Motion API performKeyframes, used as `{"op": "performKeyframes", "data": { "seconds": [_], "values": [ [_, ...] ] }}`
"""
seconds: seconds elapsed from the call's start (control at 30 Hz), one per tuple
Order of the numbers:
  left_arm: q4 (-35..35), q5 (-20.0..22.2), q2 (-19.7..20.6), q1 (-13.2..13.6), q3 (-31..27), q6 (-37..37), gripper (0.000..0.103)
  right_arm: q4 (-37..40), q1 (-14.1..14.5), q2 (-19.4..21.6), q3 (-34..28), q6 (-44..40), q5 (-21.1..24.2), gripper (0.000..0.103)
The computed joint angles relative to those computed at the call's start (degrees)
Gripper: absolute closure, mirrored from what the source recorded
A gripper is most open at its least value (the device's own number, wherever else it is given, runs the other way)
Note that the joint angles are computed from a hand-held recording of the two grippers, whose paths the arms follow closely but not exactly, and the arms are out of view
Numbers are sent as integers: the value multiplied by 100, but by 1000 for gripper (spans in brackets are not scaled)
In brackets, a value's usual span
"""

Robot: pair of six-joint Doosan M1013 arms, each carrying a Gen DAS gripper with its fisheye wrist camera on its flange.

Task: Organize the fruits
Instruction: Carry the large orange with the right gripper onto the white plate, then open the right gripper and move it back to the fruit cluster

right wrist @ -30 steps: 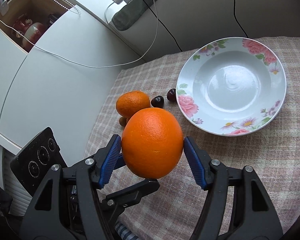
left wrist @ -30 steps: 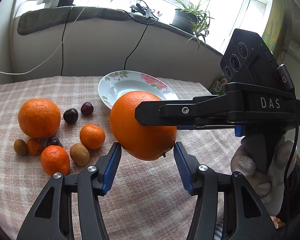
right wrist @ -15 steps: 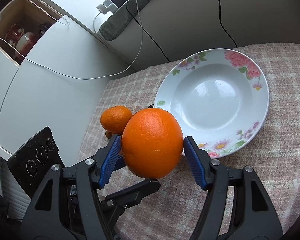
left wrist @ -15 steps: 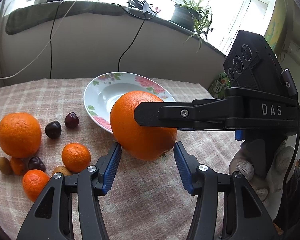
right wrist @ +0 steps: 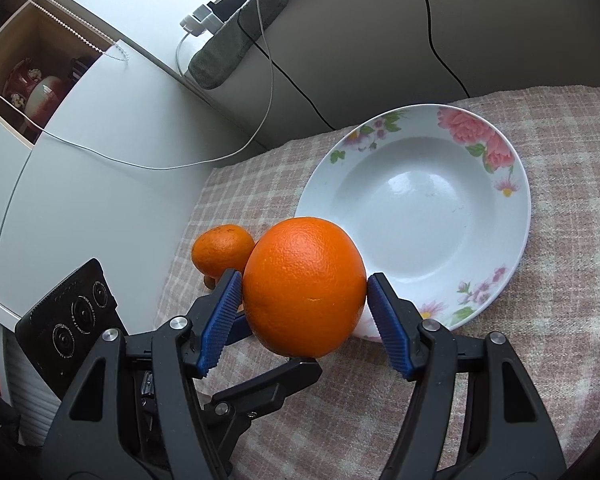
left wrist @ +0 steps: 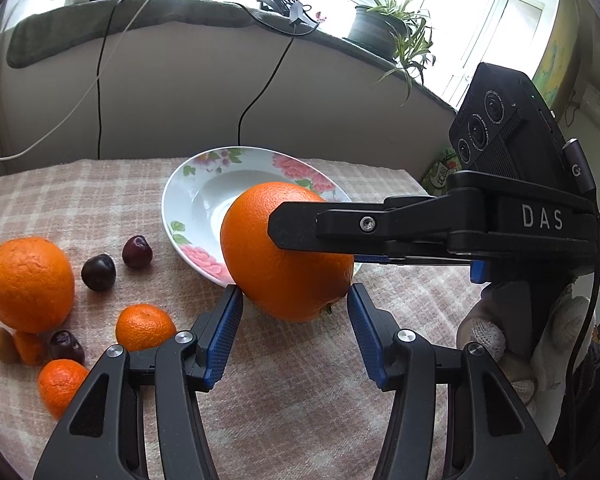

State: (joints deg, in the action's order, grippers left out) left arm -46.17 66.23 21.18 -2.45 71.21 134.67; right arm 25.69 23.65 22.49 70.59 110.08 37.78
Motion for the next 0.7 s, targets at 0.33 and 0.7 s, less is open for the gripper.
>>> {"op": "performKeyframes", "data": {
  "seconds": [0.33,0.7],
  "values": [
    [-90,-172,-73,57,44,145,52,-1143,56,-181,155,989,-256,22],
    [-26,-318,-164,178,163,169,49,-2101,139,-382,385,1751,-339,21]
  ]
}}
